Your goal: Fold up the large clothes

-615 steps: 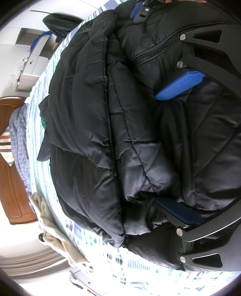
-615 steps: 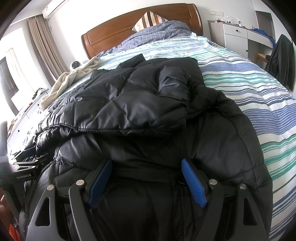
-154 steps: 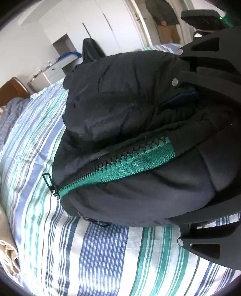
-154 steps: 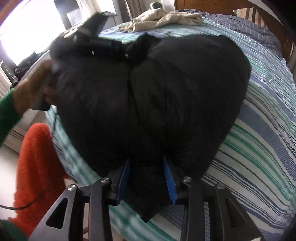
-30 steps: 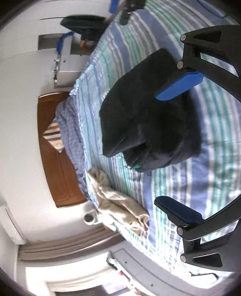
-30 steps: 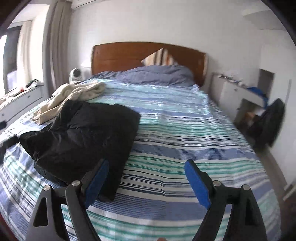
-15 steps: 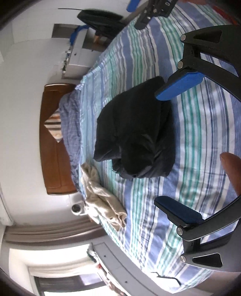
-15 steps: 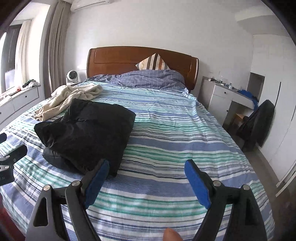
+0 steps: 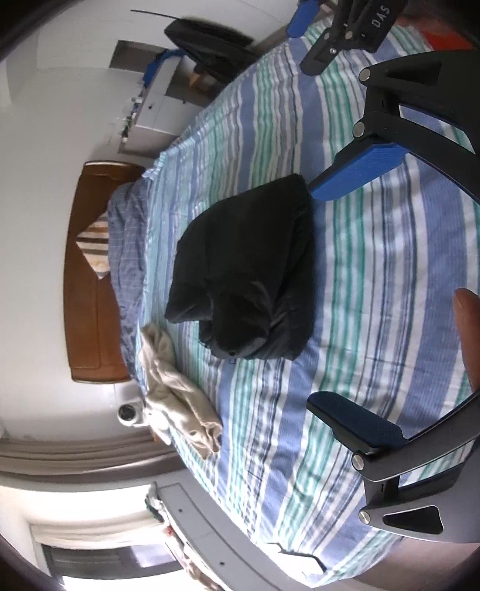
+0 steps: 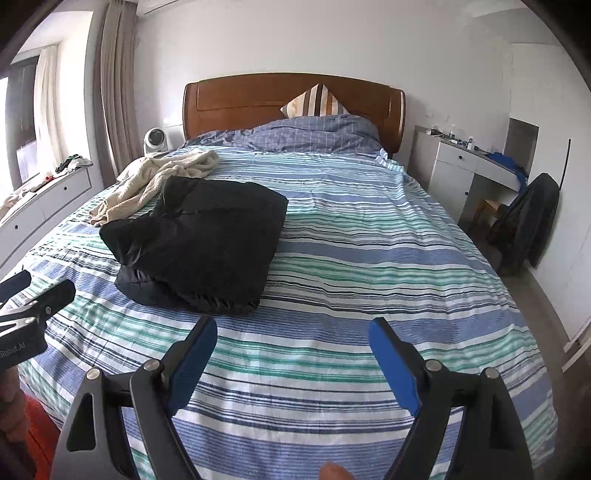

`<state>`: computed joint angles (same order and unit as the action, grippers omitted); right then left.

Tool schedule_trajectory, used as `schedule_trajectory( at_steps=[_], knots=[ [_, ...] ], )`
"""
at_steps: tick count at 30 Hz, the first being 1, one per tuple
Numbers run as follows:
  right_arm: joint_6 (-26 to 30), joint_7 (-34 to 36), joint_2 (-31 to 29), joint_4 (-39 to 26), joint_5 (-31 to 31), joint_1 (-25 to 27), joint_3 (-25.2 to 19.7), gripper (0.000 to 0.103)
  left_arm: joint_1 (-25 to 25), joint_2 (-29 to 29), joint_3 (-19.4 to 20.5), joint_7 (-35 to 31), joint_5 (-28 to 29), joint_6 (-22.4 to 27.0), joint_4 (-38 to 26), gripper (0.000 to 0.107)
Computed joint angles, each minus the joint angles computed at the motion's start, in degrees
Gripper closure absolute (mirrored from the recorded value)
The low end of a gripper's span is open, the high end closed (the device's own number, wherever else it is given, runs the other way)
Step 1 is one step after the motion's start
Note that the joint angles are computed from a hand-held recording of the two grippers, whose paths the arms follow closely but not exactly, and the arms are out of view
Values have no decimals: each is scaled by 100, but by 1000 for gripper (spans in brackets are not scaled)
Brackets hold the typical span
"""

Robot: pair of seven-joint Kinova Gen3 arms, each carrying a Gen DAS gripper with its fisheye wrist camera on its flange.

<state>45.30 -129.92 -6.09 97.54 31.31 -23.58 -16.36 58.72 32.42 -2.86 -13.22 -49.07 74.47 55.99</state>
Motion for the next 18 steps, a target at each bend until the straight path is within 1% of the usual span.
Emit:
schedule_trajectory(
  at_steps=[1,4,6,9,13,18],
  knots=[
    [95,7,3,-47,2,-14,-22,17,13,27,9,-34,3,48,-61,5],
    [253,45,-15,-133,11,-78,-66,17,85,191,32,-359,71,397,-463,5],
    [258,117,-54,-158,-27,-101,-69,17,152,329,-6,-571,112,671,-764,5],
    [401,147,-61,-256,-18,-133,-139,17,247,448,-123,-693,155,928,-1027,5],
    [492,172,-43,-332,-21,-185,-180,17,288,394,-206,-628,203,929,-970,5],
    [596,49,40,-369,77,-273,-217,17,261,310,-192,-557,204,854,-805,5]
  ],
)
